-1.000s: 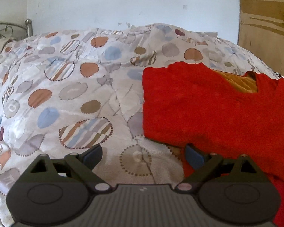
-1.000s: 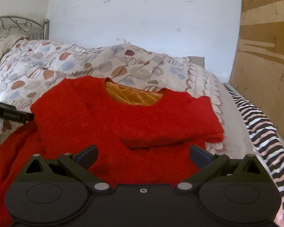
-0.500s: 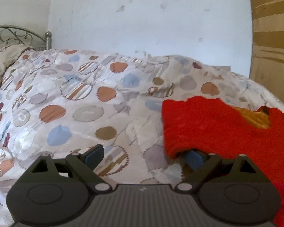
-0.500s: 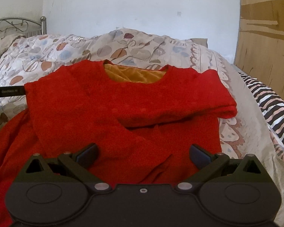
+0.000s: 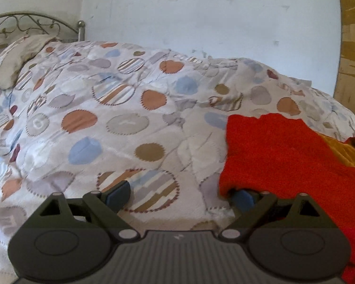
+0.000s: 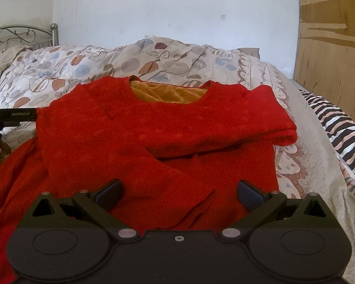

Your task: Fold small clothes

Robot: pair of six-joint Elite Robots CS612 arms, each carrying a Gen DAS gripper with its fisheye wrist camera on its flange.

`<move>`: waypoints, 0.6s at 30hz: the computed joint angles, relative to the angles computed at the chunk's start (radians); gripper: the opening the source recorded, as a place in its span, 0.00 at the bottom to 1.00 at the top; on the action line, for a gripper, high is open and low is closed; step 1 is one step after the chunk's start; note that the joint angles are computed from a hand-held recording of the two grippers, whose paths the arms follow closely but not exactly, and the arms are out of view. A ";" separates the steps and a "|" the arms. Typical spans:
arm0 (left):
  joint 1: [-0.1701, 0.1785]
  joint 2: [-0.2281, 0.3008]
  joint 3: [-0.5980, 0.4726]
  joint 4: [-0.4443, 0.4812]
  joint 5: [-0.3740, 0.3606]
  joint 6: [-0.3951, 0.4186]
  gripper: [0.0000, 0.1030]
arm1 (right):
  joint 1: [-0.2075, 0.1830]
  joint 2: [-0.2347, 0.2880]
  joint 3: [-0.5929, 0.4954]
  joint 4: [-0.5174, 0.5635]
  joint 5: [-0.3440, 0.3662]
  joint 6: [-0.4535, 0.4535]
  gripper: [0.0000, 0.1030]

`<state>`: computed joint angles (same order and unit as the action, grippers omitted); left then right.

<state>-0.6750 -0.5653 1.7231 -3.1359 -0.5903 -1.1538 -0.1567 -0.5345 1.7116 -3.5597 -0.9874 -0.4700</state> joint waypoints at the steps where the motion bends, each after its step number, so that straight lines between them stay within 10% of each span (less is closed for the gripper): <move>1: 0.000 -0.003 0.001 0.014 -0.004 -0.006 0.92 | 0.000 0.000 0.001 0.000 0.000 0.001 1.00; 12: -0.024 -0.073 0.060 0.104 -0.085 -0.022 0.95 | -0.008 -0.015 0.014 0.013 0.011 0.015 1.00; 18: -0.079 -0.128 0.163 -0.028 -0.085 0.022 0.99 | -0.052 -0.044 0.102 -0.070 0.056 0.007 1.00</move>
<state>-0.7538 -0.6931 1.8864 -3.1635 -0.6755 -1.1318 -0.2089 -0.5781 1.8137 -3.6297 -0.9311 -0.4626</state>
